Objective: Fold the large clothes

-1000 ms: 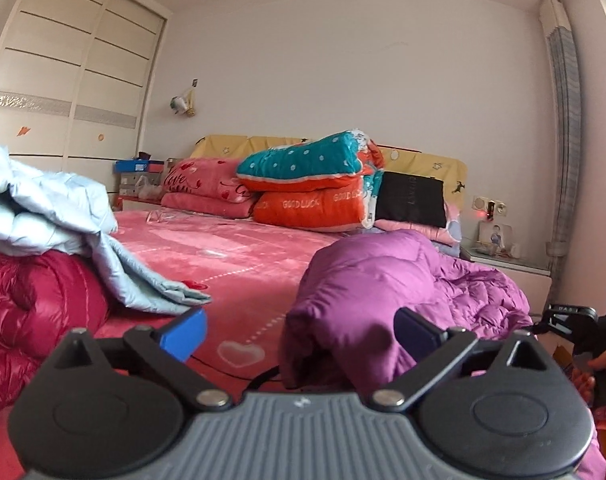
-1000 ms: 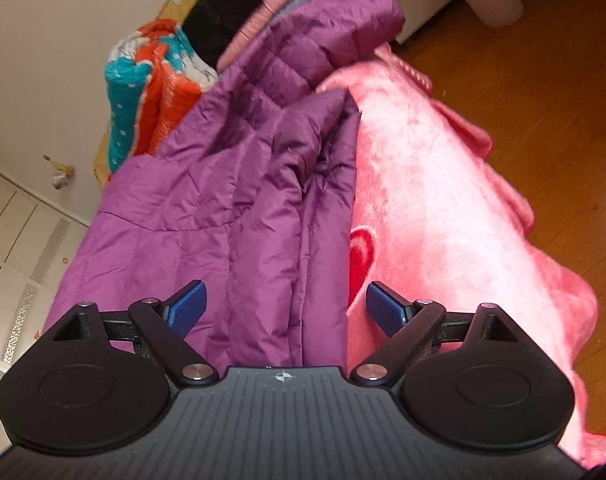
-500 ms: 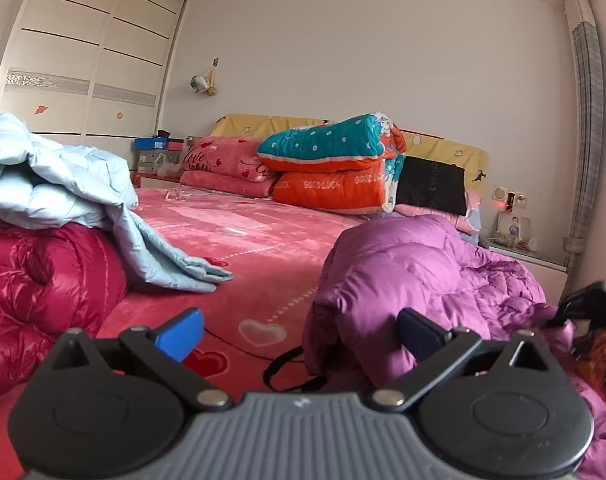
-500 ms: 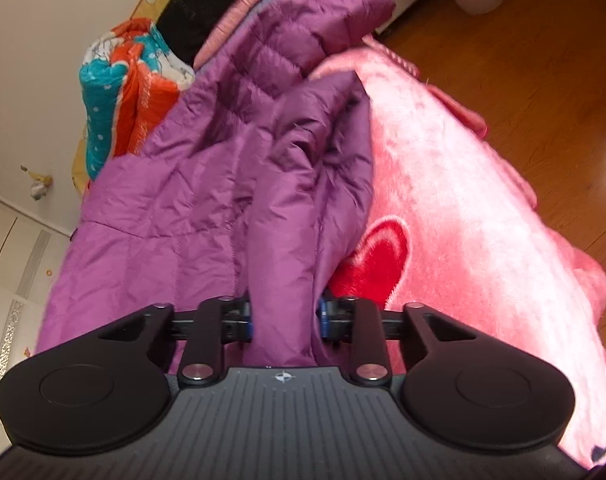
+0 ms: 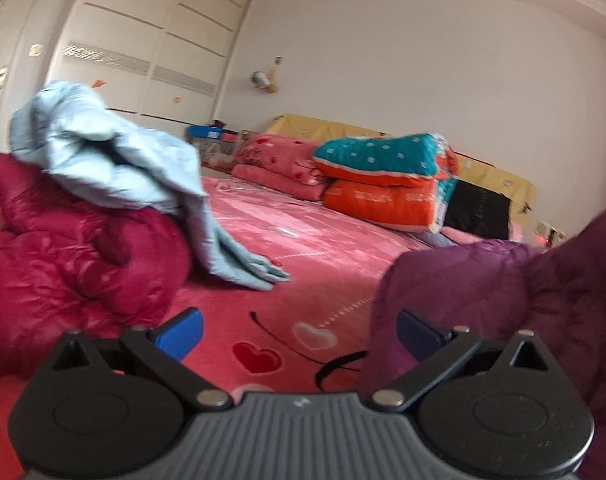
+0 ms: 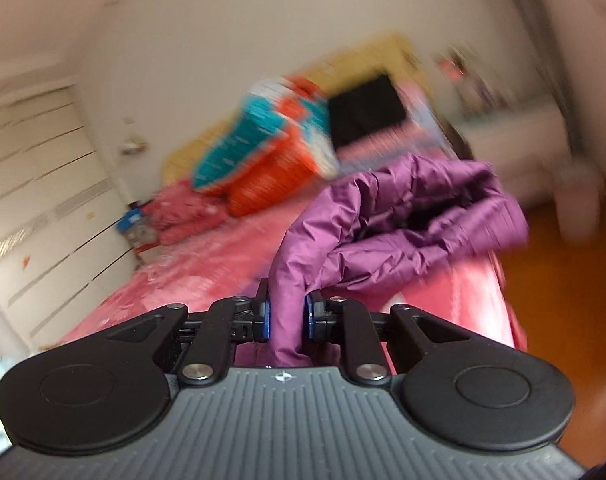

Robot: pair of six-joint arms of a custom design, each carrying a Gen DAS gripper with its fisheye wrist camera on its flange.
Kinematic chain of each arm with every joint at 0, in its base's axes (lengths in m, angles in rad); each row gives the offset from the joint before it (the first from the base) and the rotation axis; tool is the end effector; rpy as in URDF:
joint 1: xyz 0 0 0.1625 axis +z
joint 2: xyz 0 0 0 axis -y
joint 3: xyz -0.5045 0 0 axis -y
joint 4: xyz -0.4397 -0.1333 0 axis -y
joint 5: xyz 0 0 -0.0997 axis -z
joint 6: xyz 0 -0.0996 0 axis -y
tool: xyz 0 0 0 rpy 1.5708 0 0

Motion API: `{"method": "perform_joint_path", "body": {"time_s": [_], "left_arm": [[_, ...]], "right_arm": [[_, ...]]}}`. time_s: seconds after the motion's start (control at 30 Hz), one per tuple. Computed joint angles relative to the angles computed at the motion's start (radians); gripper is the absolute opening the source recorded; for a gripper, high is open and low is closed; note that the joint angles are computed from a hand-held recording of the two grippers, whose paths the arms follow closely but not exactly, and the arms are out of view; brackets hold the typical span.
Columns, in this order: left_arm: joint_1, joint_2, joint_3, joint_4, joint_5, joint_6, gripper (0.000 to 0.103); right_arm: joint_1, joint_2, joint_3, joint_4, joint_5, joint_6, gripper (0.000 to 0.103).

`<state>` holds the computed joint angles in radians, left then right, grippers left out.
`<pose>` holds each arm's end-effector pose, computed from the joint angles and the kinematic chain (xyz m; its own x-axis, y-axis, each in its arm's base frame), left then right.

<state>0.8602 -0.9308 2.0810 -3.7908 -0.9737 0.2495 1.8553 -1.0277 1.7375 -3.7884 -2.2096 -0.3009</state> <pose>-0.2485 -0.5790 0.2137 -0.8418 0.2504 -0.4783 0.5378 0.3119 -0.7833 0.2619 -0.6322 0.4023 -0.8902 0.3124 0.3316 -0.2947 0.1602 -0.9421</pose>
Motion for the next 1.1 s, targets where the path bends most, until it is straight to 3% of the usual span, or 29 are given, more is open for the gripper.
{"method": "perform_joint_path", "body": {"time_s": [0.13,0.27,0.37,0.43,0.5,0.7,0.83,1.0,1.03,1.1], "left_arm": [[0.005,-0.016,0.003,-0.020,0.029,-0.023,0.102],[0.017,-0.036,0.009,-0.055,0.062,-0.044,0.102],[0.030,-0.054,0.012,-0.076,0.106,-0.090,0.102],[0.039,-0.071,0.015,-0.082,0.147,-0.142,0.102],[0.045,-0.083,0.018,-0.089,0.185,-0.190,0.102],[0.061,-0.117,0.035,-0.099,0.225,-0.241,0.102],[0.067,-0.137,0.049,-0.070,0.170,-0.221,0.102],[0.082,-0.180,0.064,0.081,-0.029,-0.257,0.102],[0.082,-0.185,0.065,0.108,-0.067,-0.259,0.102],[0.076,-0.193,0.068,0.154,-0.124,-0.253,0.102]], "right_arm": [[0.097,0.057,-0.080,0.027,0.019,-0.238,0.020],[0.168,0.110,-0.118,0.118,0.109,-0.356,0.020],[0.197,0.141,-0.118,0.227,0.193,-0.377,0.020],[0.203,0.152,-0.103,0.317,0.266,-0.354,0.012],[0.211,0.171,-0.087,0.385,0.317,-0.349,0.011],[0.204,0.238,-0.051,0.459,0.340,-0.293,0.011],[0.202,0.227,0.027,0.386,0.274,-0.181,0.013],[0.206,0.165,0.131,0.222,0.184,-0.099,0.022],[0.216,0.157,0.150,0.176,0.157,-0.103,0.029],[0.223,0.133,0.185,0.097,0.105,-0.106,0.058]]}}
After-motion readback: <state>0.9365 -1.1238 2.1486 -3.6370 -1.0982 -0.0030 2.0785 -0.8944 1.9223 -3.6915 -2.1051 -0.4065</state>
